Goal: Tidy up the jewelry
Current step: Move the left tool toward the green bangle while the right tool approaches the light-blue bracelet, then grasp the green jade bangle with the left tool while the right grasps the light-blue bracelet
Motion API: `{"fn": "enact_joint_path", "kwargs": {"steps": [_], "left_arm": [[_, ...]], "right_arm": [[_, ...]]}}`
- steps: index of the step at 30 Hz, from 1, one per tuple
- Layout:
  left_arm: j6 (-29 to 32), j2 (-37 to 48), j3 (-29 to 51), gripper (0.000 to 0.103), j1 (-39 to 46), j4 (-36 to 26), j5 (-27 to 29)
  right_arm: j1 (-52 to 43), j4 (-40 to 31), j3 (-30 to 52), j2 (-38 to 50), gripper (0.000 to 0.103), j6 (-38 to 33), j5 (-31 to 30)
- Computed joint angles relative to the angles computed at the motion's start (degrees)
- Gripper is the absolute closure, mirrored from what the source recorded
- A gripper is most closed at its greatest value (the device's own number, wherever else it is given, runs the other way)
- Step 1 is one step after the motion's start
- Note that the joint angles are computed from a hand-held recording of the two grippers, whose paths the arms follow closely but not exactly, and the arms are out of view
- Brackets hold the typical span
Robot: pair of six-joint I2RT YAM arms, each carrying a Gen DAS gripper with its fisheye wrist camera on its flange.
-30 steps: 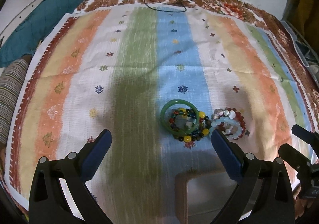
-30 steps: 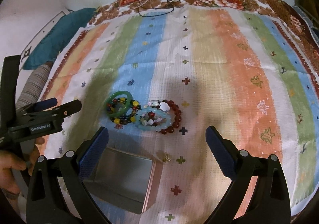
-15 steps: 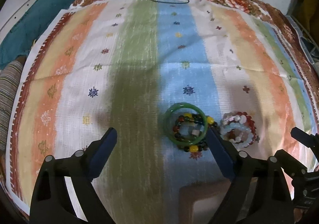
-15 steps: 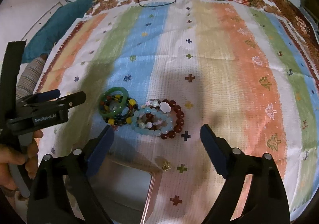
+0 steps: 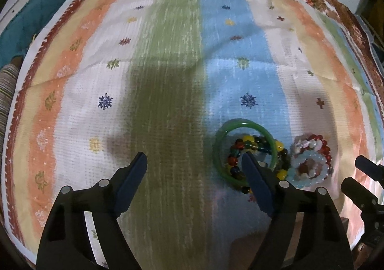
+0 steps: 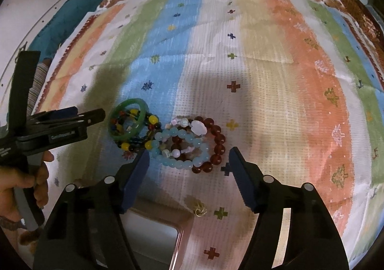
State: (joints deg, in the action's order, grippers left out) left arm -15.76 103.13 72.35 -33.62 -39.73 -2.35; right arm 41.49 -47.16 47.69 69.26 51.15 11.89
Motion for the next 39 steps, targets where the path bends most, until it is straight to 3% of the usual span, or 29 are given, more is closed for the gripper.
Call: {"fn": "enact_joint_path", "kwargs": {"steps": [20,24,32,35,39], "left_arm": [[2.2,6.7,3.4,0.041,1.3,0.3,0.8],[2.7,7.2,3.9,0.049,1.3,0.3,1.6],[2.8,7.4,3.9,0.06,-0.3,0.2,0.2],[3.0,8.2,4.5,0.07,-1.1,0.3,-1.0],[2.9,8.2,4.7,0.095,-0.6,0.2,0.4]], "right_arm": [[-6.2,6.8,-2.8,6.0,0.055,-3.2,-7.0],[-6.8,7.8,-3.0,6.9,0.058,-3.7,-7.4],[-8.1,9.9,-3.7,8.9,0.077,-4.8,-9.7],[-8.3,10.6,-4.5,9.5,0.083,-5.2,-9.7],[-8.3,10.8,-4.6,9.3,0.084,-5.0,-9.8]]}}
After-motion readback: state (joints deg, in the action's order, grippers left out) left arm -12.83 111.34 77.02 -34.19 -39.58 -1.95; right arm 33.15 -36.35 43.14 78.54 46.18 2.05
